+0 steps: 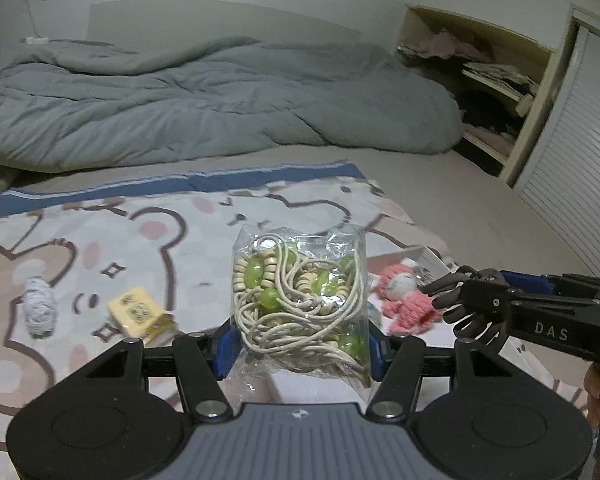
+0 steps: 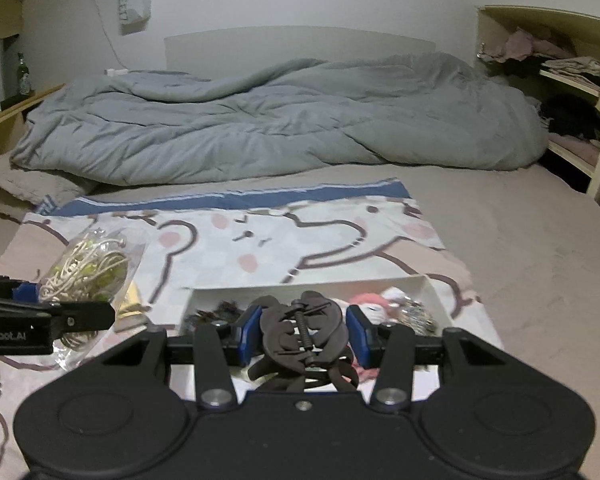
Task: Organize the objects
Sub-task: 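Carry the beaded cord bag and claw clip over the white lid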
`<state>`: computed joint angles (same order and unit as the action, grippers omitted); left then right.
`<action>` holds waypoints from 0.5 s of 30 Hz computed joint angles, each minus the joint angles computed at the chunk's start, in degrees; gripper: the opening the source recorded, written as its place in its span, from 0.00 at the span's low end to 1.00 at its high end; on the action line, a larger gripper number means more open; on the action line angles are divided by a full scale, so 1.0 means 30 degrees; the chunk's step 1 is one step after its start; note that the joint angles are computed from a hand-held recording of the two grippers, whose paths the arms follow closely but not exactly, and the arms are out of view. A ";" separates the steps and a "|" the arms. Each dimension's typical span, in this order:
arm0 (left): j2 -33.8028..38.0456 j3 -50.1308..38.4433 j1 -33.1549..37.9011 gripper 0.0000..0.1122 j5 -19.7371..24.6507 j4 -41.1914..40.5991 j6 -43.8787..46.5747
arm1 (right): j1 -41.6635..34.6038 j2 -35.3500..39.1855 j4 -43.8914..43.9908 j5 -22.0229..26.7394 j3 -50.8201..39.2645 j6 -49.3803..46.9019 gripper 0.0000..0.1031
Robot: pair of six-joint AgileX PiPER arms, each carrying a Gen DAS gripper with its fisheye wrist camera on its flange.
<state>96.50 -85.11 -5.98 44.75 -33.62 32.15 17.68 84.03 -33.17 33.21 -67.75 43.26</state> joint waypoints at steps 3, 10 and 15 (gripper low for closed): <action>0.0269 0.0011 -0.0481 0.54 0.0107 -0.0217 -0.0252 | -0.0750 -0.0238 0.0411 -0.0204 0.0549 -0.0637 0.45; 0.1017 0.0241 -0.1607 0.54 0.0262 -0.1223 -0.1442 | -0.2348 -0.0386 0.1411 -0.0468 0.1403 -0.1952 0.45; 0.1246 0.1142 -0.2686 0.54 -0.0677 -0.2002 -0.2106 | -0.3387 -0.0507 0.2075 -0.0716 0.2006 -0.2763 0.45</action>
<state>100.23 -81.68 -14.04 42.72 -39.63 25.84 7.52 82.51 -26.94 31.07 -61.74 34.97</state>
